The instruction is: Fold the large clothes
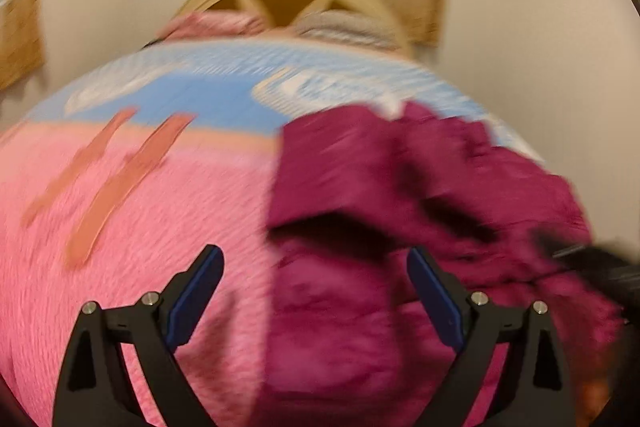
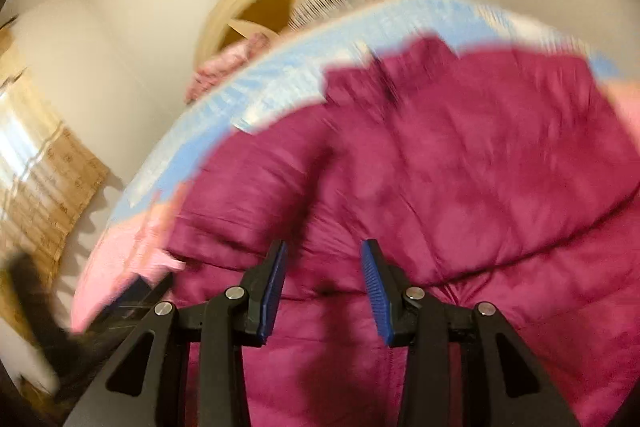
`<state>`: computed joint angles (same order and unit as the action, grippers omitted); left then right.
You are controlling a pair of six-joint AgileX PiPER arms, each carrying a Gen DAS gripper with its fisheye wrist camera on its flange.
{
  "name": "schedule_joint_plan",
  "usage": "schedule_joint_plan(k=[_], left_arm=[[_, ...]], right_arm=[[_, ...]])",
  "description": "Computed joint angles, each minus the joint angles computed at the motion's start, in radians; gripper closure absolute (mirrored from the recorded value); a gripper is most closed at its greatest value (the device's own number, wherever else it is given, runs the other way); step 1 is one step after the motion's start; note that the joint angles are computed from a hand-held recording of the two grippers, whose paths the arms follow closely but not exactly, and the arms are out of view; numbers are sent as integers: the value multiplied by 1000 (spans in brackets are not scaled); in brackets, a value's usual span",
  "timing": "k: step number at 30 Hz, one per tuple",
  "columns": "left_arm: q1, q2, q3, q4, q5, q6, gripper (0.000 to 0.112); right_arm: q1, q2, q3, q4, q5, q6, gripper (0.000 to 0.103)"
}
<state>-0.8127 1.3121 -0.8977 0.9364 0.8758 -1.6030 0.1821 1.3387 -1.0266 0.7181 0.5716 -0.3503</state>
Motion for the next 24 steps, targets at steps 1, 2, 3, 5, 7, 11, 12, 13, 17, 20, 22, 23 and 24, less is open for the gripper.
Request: schedule_joint_plan(k=[1, 2, 3, 5, 7, 11, 12, 13, 17, 20, 22, 23, 24], left_arm=[[30, 13, 3, -36, -19, 2, 18], [63, 17, 5, -82, -49, 27, 18], [84, 24, 6, -115, -69, 45, 18], [89, 38, -2, -130, -73, 54, 18], [70, 49, -9, -112, -60, 32, 18], [68, 43, 1, -91, -83, -21, 17], [68, 32, 13, -86, -89, -34, 17], [65, 22, 25, -83, -92, -42, 17], [73, 27, 16, -94, -100, -32, 17], [79, 14, 34, -94, -110, -32, 16], [78, 15, 34, -93, -110, -34, 16], [76, 19, 30, -94, -107, -33, 16], [74, 21, 27, -95, -103, -31, 16]], right_arm=[[22, -17, -23, -39, 4, 21, 57], [58, -25, -63, -109, 10, 64, 38], [108, -18, -119, -209, 17, 129, 18], [183, 15, -196, -330, 13, 195, 15], [266, 108, -319, -488, 55, 301, 15], [360, 331, -538, -656, 176, 422, 16], [373, 381, -582, -700, 208, 451, 16], [391, 411, -603, -759, 233, 488, 18], [376, 442, -626, -820, 300, 522, 71], [239, 316, -514, -573, 226, 402, 78], [125, 220, -400, -373, 167, 311, 78], [61, 175, -337, -273, 148, 263, 78], [3, 148, -281, -179, 139, 188, 78]])
